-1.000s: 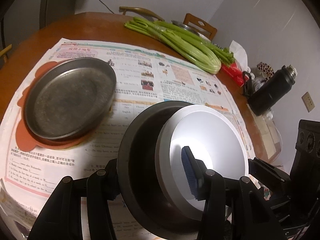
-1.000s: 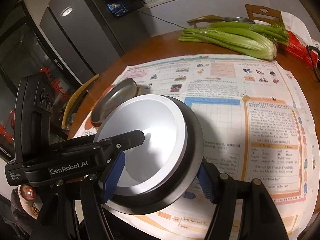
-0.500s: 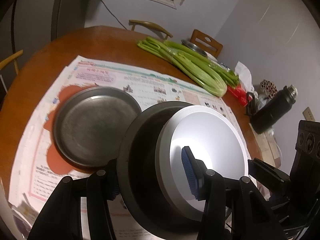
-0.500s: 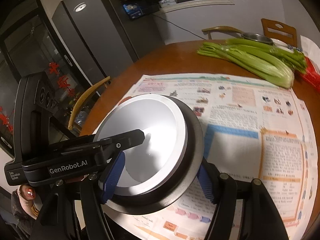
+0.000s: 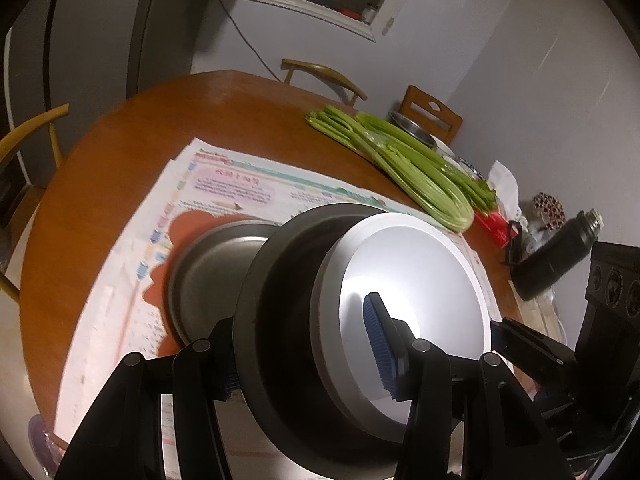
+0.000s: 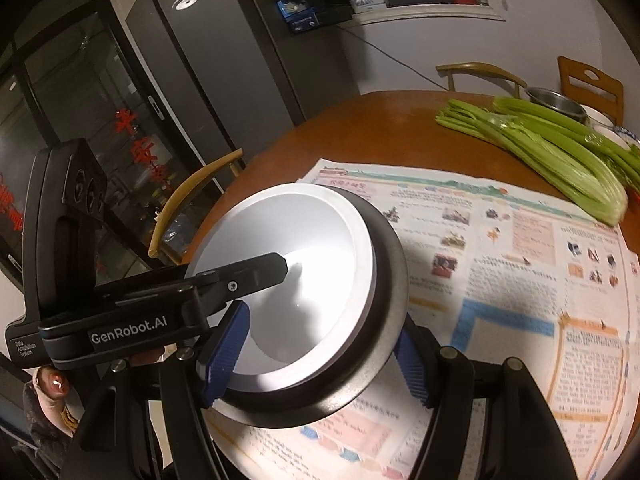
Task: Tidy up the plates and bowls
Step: 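Lift the bowl stack with the left gripper and carry it over the plate stack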
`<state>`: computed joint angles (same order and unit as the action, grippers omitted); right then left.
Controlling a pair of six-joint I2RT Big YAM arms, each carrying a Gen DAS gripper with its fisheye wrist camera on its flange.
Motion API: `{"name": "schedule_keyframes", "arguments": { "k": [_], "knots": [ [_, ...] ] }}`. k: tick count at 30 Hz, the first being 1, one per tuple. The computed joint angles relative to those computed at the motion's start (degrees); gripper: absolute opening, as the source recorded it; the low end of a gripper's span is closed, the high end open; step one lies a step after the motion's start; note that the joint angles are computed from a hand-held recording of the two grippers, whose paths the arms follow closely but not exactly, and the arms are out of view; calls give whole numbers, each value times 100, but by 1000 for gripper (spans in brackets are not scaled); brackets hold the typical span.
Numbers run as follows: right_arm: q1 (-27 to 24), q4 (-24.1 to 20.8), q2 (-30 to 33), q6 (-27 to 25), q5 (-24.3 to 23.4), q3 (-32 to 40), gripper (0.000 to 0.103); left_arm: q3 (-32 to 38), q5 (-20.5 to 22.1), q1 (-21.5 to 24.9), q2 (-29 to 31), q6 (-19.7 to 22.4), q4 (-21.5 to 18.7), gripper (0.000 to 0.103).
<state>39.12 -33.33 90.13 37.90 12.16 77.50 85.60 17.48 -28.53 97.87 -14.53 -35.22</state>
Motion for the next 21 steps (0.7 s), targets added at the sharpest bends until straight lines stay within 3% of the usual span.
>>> {"name": "schedule_keyframes", "arguments": {
  "k": [9, 21],
  "knots": [
    [-162, -6, 450, -274, -211, 577, 70, 459, 47, 233, 358, 16, -124, 54],
    [-263, 26, 925, -237, -564, 869, 70, 635, 124, 420, 719, -29, -228, 54]
  ]
}}
